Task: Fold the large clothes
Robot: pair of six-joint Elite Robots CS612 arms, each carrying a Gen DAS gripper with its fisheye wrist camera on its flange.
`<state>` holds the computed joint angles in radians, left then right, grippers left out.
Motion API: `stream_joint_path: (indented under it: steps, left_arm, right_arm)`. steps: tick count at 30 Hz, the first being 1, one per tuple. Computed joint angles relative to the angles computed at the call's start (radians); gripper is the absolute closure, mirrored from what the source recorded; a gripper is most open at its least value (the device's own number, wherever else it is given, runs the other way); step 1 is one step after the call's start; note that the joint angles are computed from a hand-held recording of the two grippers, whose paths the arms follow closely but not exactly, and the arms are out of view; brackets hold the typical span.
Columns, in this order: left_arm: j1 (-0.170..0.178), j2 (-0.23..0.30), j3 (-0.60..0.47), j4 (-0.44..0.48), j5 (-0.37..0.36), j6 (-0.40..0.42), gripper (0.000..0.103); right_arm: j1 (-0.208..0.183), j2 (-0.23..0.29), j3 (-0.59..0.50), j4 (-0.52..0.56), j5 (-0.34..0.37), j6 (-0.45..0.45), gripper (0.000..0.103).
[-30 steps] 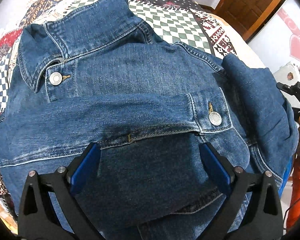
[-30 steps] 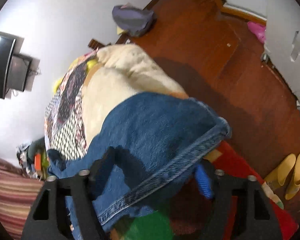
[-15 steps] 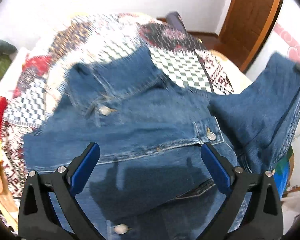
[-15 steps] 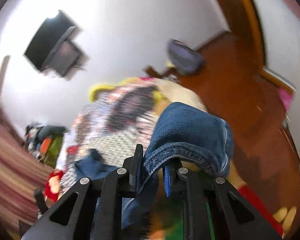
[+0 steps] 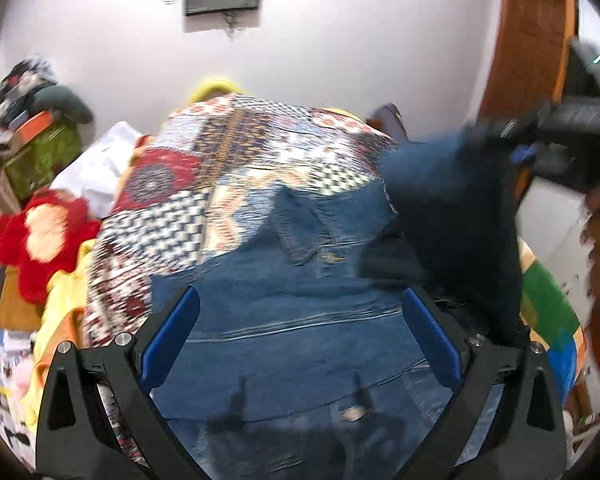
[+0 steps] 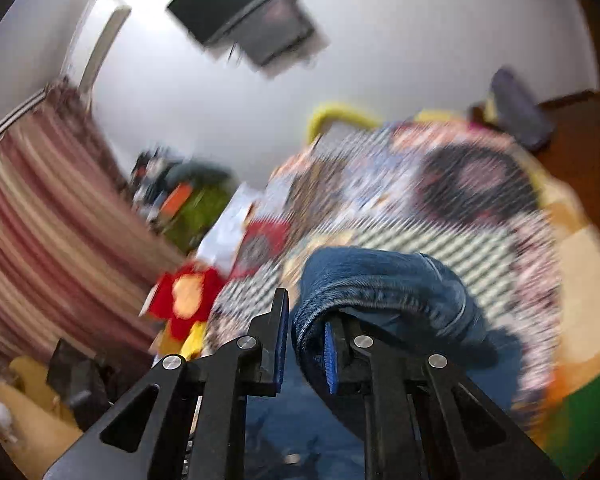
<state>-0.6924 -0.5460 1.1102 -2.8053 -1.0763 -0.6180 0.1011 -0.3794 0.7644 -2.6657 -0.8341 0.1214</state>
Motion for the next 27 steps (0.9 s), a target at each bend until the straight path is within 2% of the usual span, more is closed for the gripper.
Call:
stream_joint_path:
  steps: [4, 6, 9, 11, 15, 18, 19, 21, 25, 27]
  left_arm:
    - [0.004, -0.067, 0.134, -0.040, 0.038, -0.065, 0.001]
    - [0.005, -0.089, 0.182, -0.045, 0.050, -0.095, 0.001]
    - [0.006, -0.116, 0.243, -0.033, 0.067, -0.143, 0.001]
    - [0.006, -0.126, 0.271, -0.020, 0.064, -0.173, 0.001]
    - [0.008, -0.126, 0.284, -0.008, 0.033, -0.208, 0.001]
    - [0.008, -0.116, 0.271, 0.010, 0.013, -0.218, 0.001]
    - [0.007, -0.110, 0.261, 0.014, 0.006, -0.214, 0.001]
    - [0.006, -0.102, 0.244, 0.019, -0.013, -0.204, 0.001]
    - [0.004, -0.083, 0.191, 0.080, -0.032, -0.198, 0.001]
    - [0.006, -0.072, 0.161, 0.110, -0.043, -0.197, 0.001]
  right_arm:
    - [0.064, 0.053, -0.088, 0.267, -0.009, -0.146, 0.090]
    - [0.084, 0.063, -0.090, 0.367, -0.025, -0.215, 0.090]
    - [0.111, 0.072, -0.088, 0.460, -0.084, -0.295, 0.090]
    - [0.119, 0.066, -0.062, 0.465, -0.116, -0.316, 0.090]
    - [0.118, 0.061, -0.049, 0.572, -0.147, -0.360, 0.090]
    - [0.117, 0.055, -0.045, 0.669, -0.206, -0.392, 0.089]
    - [0.112, 0.051, -0.037, 0.692, -0.191, -0.404, 0.089]
    - [0.100, 0.029, 0.007, 0.673, -0.164, -0.405, 0.089]
    - [0.078, -0.011, 0.055, 0.708, -0.140, -0.454, 0.089]
    - [0.066, -0.050, 0.115, 0.633, -0.149, -0.469, 0.089]
